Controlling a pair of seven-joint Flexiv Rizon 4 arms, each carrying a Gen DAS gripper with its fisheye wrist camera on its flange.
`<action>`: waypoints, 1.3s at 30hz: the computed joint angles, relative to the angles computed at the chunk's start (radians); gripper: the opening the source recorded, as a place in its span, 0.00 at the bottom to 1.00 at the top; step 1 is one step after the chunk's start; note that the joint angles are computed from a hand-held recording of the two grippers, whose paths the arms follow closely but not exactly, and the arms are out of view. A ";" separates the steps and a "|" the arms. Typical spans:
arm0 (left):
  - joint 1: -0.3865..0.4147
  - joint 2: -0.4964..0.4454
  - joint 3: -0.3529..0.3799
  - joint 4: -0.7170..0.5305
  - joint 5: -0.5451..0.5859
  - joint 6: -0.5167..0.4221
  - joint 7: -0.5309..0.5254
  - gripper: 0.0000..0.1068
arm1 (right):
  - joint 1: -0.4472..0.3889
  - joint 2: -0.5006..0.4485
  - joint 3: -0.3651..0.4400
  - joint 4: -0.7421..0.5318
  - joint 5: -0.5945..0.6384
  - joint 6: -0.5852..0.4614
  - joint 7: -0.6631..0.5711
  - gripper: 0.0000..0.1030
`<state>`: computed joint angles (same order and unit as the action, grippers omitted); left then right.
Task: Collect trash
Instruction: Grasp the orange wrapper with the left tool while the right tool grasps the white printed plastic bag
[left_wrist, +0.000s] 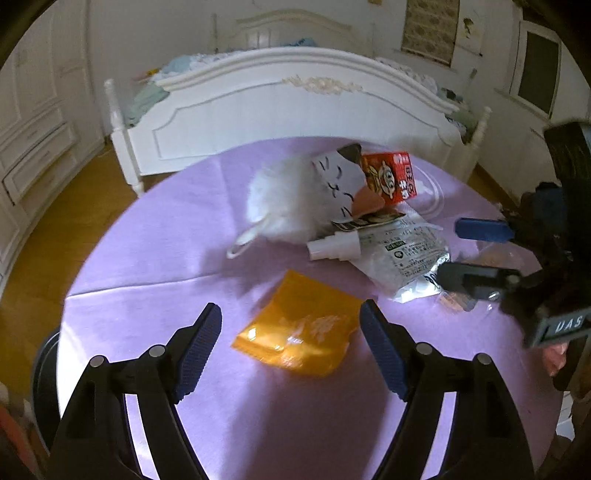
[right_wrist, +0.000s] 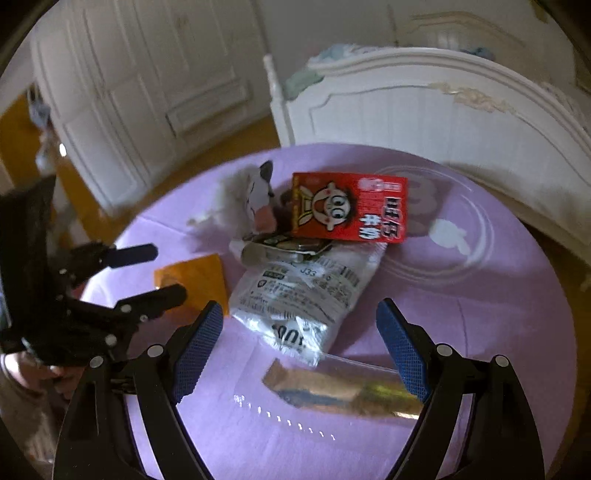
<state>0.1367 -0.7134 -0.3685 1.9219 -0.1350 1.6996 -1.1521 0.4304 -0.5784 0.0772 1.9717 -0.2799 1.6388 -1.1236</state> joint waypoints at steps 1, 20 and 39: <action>-0.006 -0.003 0.004 -0.005 -0.001 -0.007 0.001 0.72 | 0.011 -0.006 -0.012 -0.018 -0.009 -0.029 0.002 0.91; 0.118 -0.040 -0.174 0.028 -0.037 -0.028 0.068 0.51 | -0.323 -0.084 0.406 -0.112 0.188 -0.106 -0.217 0.42; 0.459 0.016 -0.402 0.241 0.241 0.176 -0.140 0.50 | -0.502 -0.010 0.694 -0.018 0.183 0.001 -0.290 0.41</action>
<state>0.5958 -0.6974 -0.7706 2.1629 0.1061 1.8759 -1.2924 -0.0713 -0.5883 0.7716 1.9534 -0.0965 1.6396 -1.4140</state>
